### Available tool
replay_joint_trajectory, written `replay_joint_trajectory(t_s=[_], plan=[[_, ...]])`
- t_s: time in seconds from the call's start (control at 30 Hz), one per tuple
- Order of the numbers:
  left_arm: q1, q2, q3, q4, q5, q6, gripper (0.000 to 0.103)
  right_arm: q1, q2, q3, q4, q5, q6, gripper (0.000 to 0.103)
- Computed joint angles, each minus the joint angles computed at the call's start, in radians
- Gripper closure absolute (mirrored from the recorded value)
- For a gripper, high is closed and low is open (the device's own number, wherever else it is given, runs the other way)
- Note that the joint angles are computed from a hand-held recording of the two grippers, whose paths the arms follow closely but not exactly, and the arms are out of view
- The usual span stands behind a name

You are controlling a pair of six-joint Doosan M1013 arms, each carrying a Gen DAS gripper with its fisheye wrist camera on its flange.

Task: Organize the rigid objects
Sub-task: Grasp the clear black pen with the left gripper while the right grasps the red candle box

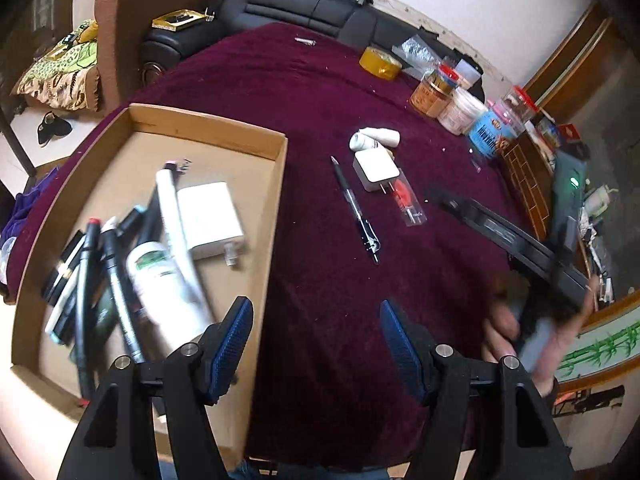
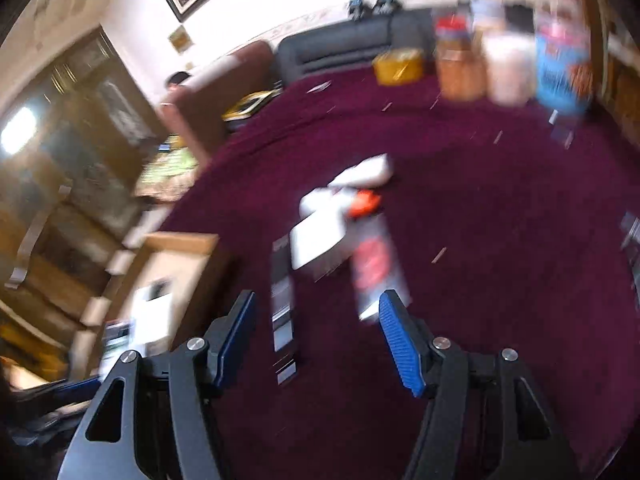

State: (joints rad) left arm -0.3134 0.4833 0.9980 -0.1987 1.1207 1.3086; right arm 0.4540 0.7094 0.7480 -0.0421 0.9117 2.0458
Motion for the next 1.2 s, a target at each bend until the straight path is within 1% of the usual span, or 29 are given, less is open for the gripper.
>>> replay_joint_trajectory(t_s=[0.07,0.13,0.2,0.27,0.4,0.5,0.57,0.6,0.67,0.7,0.83,0.9,0.93,0.97,1.0,1.03,1.07,1.13,1.17,1.2], plan=[[-0.005,0.017,-0.023,0.013,0.020,-0.010,0.034,-0.010,0.013,0.002,0.014,-0.018,0.005,0.041],[-0.011,0.038,-0.052,0.026,0.047,-0.015,0.034,-0.018,0.021,0.006,0.027,-0.014,0.023,0.041],[-0.016,0.059,-0.079,0.031,0.069,-0.020,0.034,-0.017,0.020,0.016,-0.002,-0.019,0.047,0.041],[-0.022,0.084,-0.113,0.031,0.094,-0.016,0.034,-0.016,0.018,0.025,0.007,-0.034,0.027,0.041],[-0.035,0.138,-0.191,0.046,0.144,-0.023,0.034,-0.011,0.044,-0.020,-0.028,0.029,0.038,0.041],[-0.045,0.180,-0.251,0.068,0.182,-0.034,0.034,-0.008,0.062,-0.046,-0.051,0.055,0.050,0.042],[-0.048,0.206,-0.290,0.075,0.206,-0.039,0.034,-0.004,0.075,-0.068,-0.068,0.080,0.039,0.048],[-0.050,0.223,-0.315,0.082,0.223,-0.046,0.034,-0.002,0.082,-0.080,-0.074,0.096,0.032,0.054],[-0.051,0.250,-0.358,0.085,0.247,-0.060,0.034,0.008,0.094,-0.101,-0.127,0.131,0.034,0.067],[-0.052,0.270,-0.390,0.095,0.271,-0.070,0.034,0.010,0.095,-0.104,-0.135,0.140,0.033,0.075],[-0.057,0.322,-0.472,0.113,0.328,-0.091,0.034,-0.002,0.072,-0.069,-0.081,0.141,0.021,0.076],[-0.063,0.345,-0.508,0.133,0.348,-0.089,0.034,-0.010,0.053,-0.039,-0.049,0.130,0.028,0.076],[-0.066,0.363,-0.537,0.148,0.373,-0.093,0.034,-0.013,0.045,-0.025,-0.039,0.123,0.039,0.077],[-0.068,0.373,-0.555,0.153,0.383,-0.091,0.035,-0.017,0.035,-0.006,-0.039,0.111,0.067,0.077],[-0.071,0.384,-0.572,0.159,0.389,-0.088,0.039,-0.021,0.030,0.002,-0.042,0.107,0.090,0.077],[-0.076,0.405,-0.608,0.175,0.410,-0.089,0.042,-0.025,0.025,0.012,-0.035,0.095,0.104,0.077],[-0.080,0.430,-0.650,0.188,0.445,-0.091,0.049,-0.028,0.022,0.018,-0.023,0.087,0.107,0.077],[-0.092,0.440,-0.666,0.244,0.436,-0.082,0.060,-0.029,0.022,0.019,-0.020,0.086,0.107,0.077],[-0.101,0.449,-0.679,0.286,0.445,-0.072,0.065,-0.028,0.025,0.014,-0.025,0.090,0.106,0.077],[-0.107,0.443,-0.664,0.312,0.432,-0.069,0.069,-0.027,0.026,0.012,-0.028,0.091,0.107,0.077]])
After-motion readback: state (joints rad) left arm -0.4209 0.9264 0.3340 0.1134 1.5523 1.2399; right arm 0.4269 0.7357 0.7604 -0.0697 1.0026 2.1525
